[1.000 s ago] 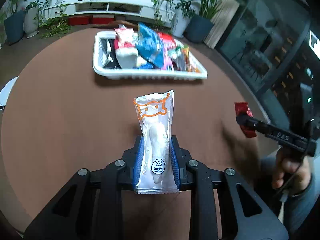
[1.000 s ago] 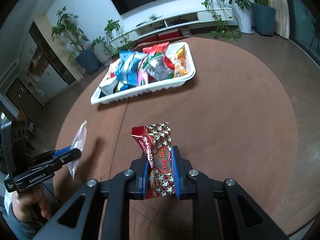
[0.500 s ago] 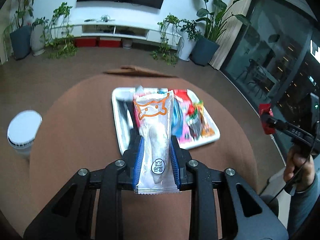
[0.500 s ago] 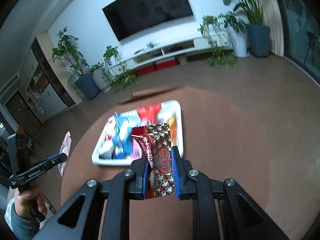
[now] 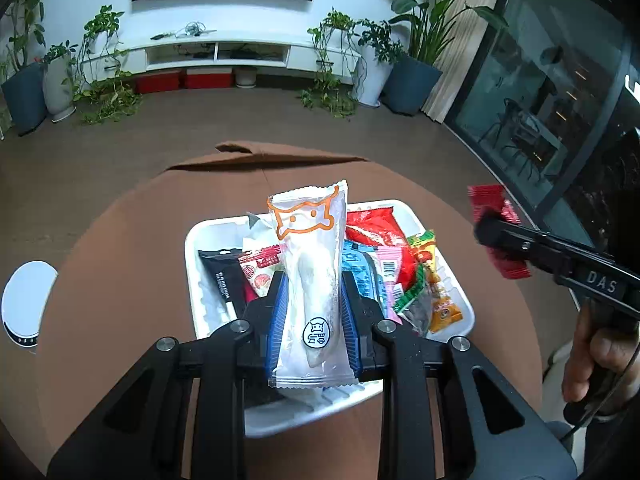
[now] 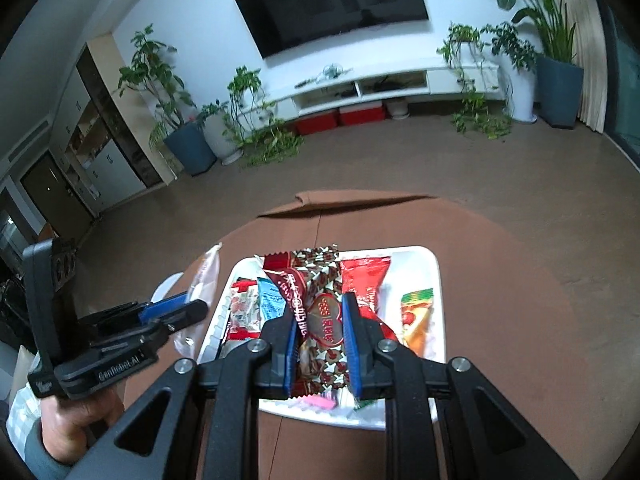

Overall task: Organize snacks
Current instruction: 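Carry the white pack with the left tool while the right tool carries the chocolate bar to the tray, then open both tools to drop the white pack and chocolate bar into the tray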

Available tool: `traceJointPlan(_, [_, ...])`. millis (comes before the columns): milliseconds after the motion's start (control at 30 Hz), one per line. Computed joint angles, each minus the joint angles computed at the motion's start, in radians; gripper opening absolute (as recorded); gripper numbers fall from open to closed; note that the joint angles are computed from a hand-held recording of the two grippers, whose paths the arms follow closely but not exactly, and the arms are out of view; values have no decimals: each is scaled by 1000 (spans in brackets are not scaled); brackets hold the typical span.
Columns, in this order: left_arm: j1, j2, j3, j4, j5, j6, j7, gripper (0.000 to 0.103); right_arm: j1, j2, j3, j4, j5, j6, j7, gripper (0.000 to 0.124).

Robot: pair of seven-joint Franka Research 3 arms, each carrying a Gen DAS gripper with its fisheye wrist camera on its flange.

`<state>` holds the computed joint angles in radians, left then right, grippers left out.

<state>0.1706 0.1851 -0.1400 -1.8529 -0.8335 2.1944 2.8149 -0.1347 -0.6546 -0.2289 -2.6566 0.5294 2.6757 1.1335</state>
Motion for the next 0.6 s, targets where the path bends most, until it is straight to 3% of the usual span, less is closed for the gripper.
traceJointPlan(300, [-19, 78, -38, 24, 19, 70, -22, 24, 31, 145, 15, 37, 18, 70, -9, 21])
traceJointPlan(600, [-19, 138, -79, 46, 43, 132, -44, 27, 10, 229, 56, 57, -39, 100, 36, 22])
